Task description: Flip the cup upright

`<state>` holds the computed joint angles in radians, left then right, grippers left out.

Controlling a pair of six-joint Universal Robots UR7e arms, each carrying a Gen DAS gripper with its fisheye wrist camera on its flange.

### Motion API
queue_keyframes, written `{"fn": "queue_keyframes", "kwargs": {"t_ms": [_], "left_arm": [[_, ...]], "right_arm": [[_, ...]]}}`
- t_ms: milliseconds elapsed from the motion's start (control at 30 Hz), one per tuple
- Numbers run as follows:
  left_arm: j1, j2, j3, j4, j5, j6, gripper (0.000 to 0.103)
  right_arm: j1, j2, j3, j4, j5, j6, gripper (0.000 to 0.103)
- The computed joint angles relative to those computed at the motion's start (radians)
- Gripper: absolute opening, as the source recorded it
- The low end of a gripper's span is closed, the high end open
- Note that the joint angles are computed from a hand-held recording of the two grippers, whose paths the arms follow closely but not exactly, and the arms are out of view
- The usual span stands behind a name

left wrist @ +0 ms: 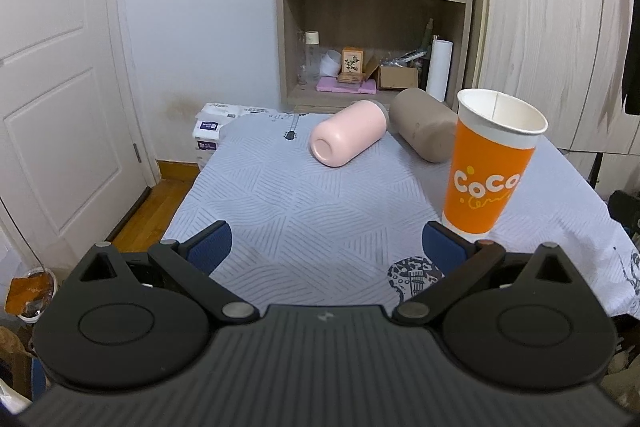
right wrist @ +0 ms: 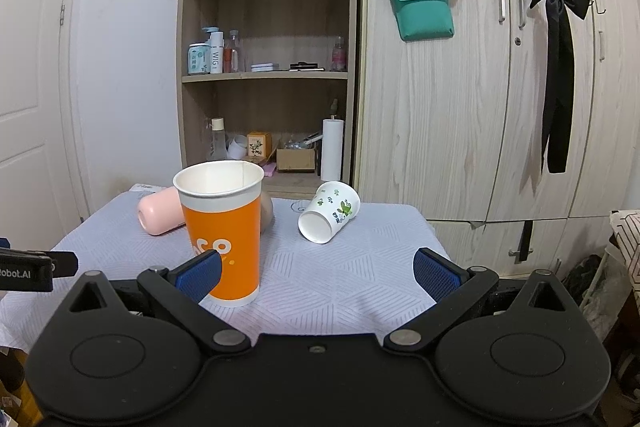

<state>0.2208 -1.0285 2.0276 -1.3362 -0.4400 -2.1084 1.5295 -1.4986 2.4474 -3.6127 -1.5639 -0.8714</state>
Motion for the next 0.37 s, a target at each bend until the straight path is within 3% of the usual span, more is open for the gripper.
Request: {"fn": "queue_keyframes", "kwargs": {"t_ms": [233,367], "left_arm": [[0.002,0.003,-0.001,-0.004,0.003,-0.001,0.103],[0.007,-0.003,0.014,-0.068,0.000,0.043,0.103]], "right_arm": [[-0.002,0.002,-0.007,0.017,-0.001,0.009,0.103],[-0.006,0.008,-0.010,0.023,0.002,0.012,0.103]]}}
